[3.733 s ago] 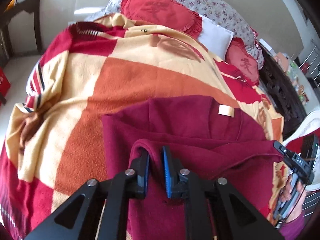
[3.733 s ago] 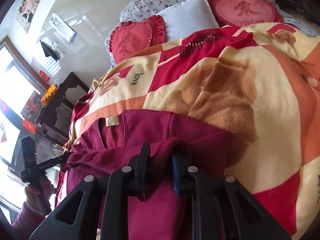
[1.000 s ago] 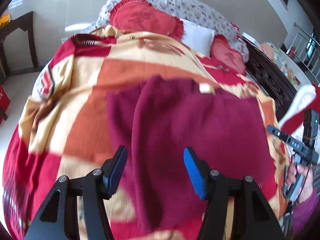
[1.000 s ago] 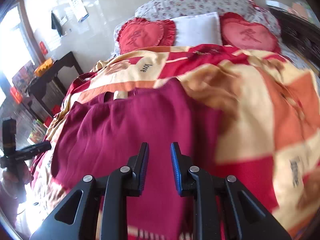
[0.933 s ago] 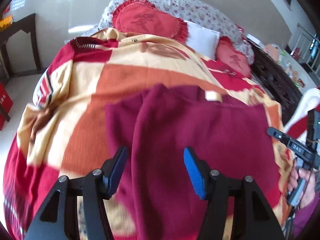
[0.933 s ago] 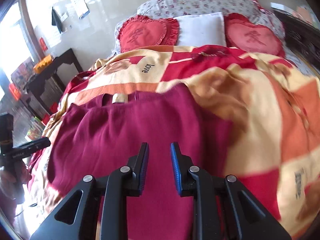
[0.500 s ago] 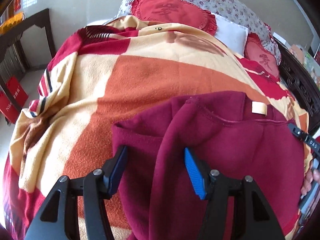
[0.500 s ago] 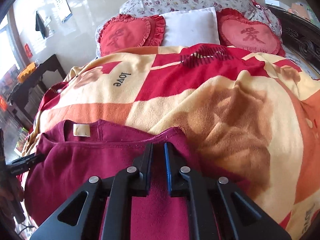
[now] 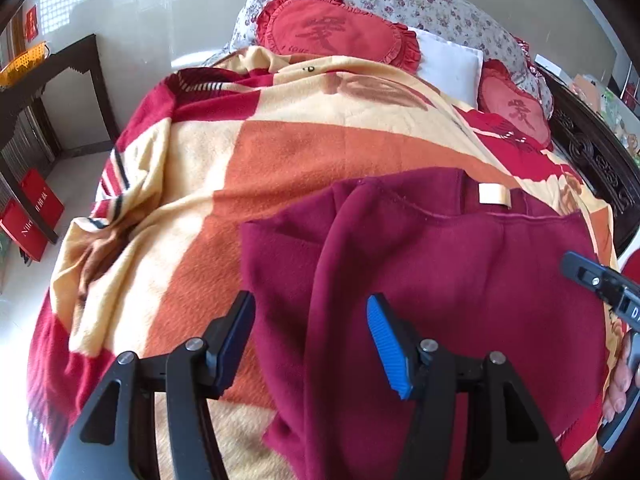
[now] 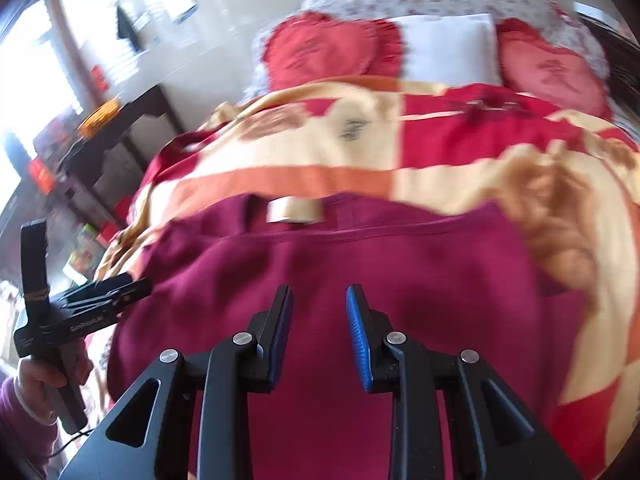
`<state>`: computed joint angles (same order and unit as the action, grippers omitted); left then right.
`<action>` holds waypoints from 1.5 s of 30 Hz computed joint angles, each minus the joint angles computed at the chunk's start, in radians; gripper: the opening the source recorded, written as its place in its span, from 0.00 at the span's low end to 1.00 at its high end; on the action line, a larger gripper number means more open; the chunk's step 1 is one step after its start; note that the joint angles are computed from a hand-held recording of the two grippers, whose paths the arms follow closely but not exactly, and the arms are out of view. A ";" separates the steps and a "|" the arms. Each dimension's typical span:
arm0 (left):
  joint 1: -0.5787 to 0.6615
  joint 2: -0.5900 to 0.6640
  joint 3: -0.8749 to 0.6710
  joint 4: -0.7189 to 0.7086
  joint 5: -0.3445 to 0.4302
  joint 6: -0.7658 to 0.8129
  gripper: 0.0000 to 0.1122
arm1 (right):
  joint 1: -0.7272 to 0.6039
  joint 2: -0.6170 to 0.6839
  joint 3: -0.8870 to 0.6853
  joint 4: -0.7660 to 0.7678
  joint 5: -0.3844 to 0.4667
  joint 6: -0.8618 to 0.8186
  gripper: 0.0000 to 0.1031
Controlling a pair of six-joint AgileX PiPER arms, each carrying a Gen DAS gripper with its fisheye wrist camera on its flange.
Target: Fold small clothes
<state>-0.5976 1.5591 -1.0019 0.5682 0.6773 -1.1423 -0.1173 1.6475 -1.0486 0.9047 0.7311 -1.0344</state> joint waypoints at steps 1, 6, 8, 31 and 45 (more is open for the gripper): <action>-0.004 -0.009 0.007 0.004 0.004 -0.006 0.55 | 0.029 -0.007 0.009 -0.001 -0.006 -0.001 0.09; -0.004 -0.051 0.053 -0.023 -0.004 0.000 0.55 | 0.175 -0.021 0.033 0.017 -0.056 0.009 0.09; 0.005 -0.083 0.085 -0.051 -0.027 0.005 0.55 | 0.221 -0.013 0.026 0.026 -0.068 0.021 0.09; 0.134 -0.307 0.398 -0.461 -0.295 0.320 0.66 | 0.542 0.225 -0.268 -0.164 -0.104 0.474 0.31; 0.162 -0.338 0.453 -0.576 -0.354 0.448 0.69 | 0.642 0.297 -0.381 -0.472 -0.091 0.738 0.02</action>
